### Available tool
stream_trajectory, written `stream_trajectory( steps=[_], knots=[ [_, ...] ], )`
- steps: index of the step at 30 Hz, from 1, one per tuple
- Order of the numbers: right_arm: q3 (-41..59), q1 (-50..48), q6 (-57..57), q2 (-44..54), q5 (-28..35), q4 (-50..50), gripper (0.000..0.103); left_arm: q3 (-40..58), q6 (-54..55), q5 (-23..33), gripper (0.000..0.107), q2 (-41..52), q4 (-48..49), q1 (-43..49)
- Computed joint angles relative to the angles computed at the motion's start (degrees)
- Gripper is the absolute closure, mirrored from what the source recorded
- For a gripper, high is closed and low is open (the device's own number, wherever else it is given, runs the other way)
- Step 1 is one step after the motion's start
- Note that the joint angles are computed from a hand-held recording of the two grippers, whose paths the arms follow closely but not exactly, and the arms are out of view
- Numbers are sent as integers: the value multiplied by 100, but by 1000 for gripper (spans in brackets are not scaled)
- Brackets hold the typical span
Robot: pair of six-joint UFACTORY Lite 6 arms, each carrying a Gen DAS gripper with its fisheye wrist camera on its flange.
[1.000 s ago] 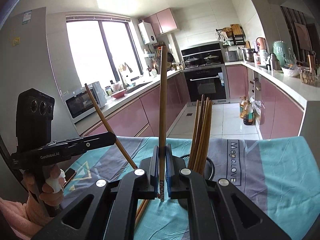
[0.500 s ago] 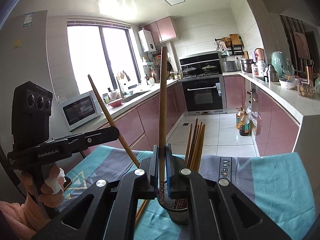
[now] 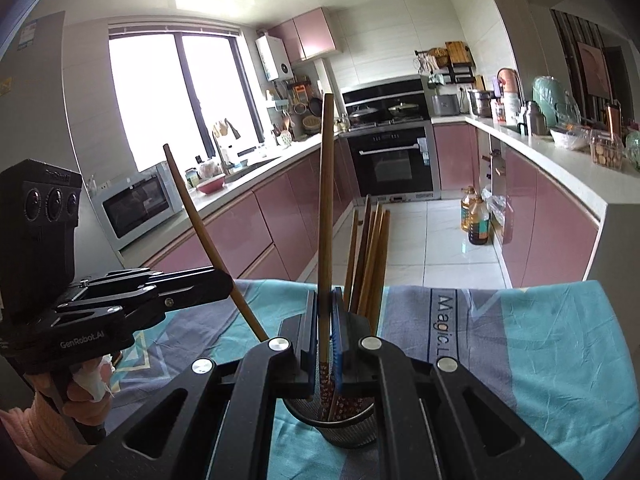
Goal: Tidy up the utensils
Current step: 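Lower the chopstick into the mesh cup and open the left tool while the right tool releases its own, then move both open tools back to the last two chopsticks on the cloth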
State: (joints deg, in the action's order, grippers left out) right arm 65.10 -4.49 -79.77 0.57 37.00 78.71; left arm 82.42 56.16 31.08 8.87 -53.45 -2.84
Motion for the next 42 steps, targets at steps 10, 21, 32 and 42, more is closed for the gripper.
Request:
stream_trajectory(
  steps=[10, 21, 32, 42],
  knots=[
    [121, 354, 403, 455, -261, -561, 97, 319, -234, 340, 100, 644, 548, -102],
    [373, 451, 725, 763, -419, -721, 96, 1484, -934, 444, 99, 1698, 1045, -170],
    [176, 390, 574, 654, -354, -544, 90, 659, -330, 138, 87, 1178, 294, 18],
    [-1075, 320, -265, -663, 144, -184, 71, -1656, 1887, -106, 64, -527, -1701, 849]
  ],
)
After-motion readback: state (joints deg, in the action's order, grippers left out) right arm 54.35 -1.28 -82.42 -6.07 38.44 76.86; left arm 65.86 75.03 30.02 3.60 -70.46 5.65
